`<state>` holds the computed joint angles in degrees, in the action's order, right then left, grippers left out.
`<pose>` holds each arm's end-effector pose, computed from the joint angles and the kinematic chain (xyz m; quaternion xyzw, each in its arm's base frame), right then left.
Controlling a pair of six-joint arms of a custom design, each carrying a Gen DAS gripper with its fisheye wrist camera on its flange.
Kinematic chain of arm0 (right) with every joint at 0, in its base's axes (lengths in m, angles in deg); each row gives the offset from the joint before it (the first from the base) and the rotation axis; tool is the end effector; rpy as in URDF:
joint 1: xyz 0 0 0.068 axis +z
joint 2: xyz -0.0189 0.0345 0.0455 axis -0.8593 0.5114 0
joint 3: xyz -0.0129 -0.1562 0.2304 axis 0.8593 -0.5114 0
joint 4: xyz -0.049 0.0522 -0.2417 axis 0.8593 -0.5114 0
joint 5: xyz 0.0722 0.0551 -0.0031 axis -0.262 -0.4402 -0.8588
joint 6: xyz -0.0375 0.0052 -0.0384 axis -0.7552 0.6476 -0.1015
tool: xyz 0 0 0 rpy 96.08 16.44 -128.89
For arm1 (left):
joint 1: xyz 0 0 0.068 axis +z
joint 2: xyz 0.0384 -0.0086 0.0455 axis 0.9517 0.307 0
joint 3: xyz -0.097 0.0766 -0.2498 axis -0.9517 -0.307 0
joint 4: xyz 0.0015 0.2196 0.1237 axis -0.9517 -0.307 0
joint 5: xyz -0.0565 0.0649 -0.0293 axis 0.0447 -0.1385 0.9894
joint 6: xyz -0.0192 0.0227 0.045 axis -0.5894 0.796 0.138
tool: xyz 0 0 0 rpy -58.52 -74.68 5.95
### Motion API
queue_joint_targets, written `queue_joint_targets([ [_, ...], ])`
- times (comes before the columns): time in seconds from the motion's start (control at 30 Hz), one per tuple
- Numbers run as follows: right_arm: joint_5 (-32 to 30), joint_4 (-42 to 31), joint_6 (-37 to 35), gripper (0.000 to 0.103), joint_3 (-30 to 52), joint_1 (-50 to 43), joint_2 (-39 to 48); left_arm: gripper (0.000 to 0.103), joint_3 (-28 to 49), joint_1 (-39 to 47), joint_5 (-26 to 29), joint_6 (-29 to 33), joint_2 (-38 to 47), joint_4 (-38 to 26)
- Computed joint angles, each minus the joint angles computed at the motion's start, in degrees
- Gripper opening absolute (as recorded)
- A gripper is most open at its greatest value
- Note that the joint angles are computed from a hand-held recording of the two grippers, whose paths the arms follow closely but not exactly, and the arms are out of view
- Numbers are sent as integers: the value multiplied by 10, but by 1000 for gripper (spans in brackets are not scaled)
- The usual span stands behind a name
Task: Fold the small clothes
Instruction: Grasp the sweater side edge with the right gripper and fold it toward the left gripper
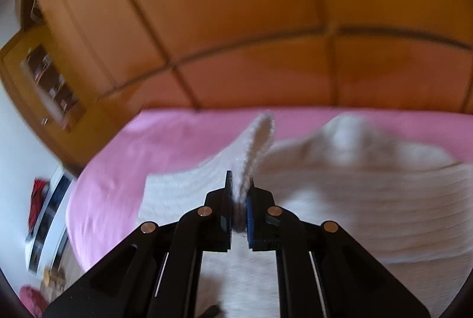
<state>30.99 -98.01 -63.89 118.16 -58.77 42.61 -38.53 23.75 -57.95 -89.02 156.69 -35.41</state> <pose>0.3697 0.0294 0.2587 -0.2846 0.8303 0.3261 0.3511 0.1740 -0.1616 0.1224 -0.2832 0.8663 -0.0606 0.4070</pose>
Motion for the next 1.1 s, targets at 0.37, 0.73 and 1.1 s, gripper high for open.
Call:
queue_joint_targets([
  [0.37, 50, 18, 22, 6, 112, -130, 136, 57, 11, 6, 9, 2, 0, -17],
  [0.73, 93, -20, 18, 6, 207, -176, 270, 75, -9, 130, 144, 96, -71, 101],
  [1.1, 105, 19, -3, 6, 182, -176, 277, 75, -100, 363, 205, -14, -82, 218],
])
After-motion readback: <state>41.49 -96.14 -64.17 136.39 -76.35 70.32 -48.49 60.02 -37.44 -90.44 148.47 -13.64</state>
